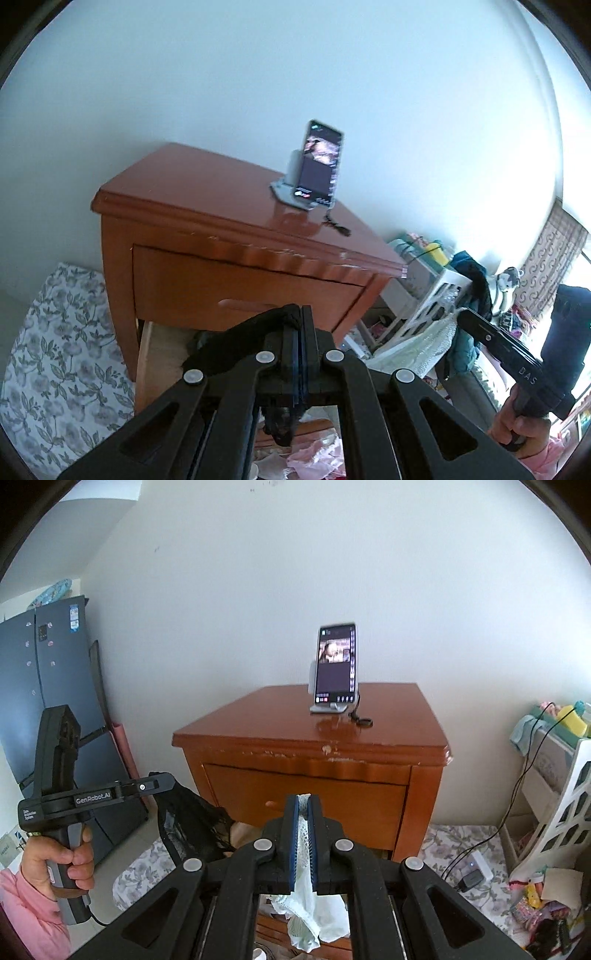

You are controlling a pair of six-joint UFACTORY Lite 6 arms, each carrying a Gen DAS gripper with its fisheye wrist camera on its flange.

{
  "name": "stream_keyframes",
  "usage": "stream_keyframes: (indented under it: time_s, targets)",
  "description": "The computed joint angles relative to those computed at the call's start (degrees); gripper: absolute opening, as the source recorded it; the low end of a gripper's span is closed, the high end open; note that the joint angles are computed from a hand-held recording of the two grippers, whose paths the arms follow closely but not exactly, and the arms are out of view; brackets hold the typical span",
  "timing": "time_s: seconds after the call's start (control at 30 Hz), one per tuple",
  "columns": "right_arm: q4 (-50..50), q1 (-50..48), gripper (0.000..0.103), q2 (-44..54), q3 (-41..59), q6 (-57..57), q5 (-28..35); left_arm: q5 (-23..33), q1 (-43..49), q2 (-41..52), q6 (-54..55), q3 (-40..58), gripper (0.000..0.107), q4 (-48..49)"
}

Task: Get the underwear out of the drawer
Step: 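Lift both held clothes up and out of the drawer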

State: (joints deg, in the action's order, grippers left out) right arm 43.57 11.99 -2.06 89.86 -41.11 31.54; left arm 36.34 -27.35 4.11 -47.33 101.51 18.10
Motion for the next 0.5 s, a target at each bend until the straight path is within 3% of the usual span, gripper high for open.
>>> stream_keyframes:
  time_s: [0.33, 0.5]
  targets:
    - [0.8, -2.6, 0.005, -11.0, -6.9, -1.5, 2.5, 6.4, -10.9, 0.4, -6.1, 6.3, 0.0, 8.8]
    - [1.9, -4.7, 0.005, -15.3, -9.5, -3.0, 4.4, 7.4, -15.9, -1.3, -9.1, 5.0, 0.0, 12.3]
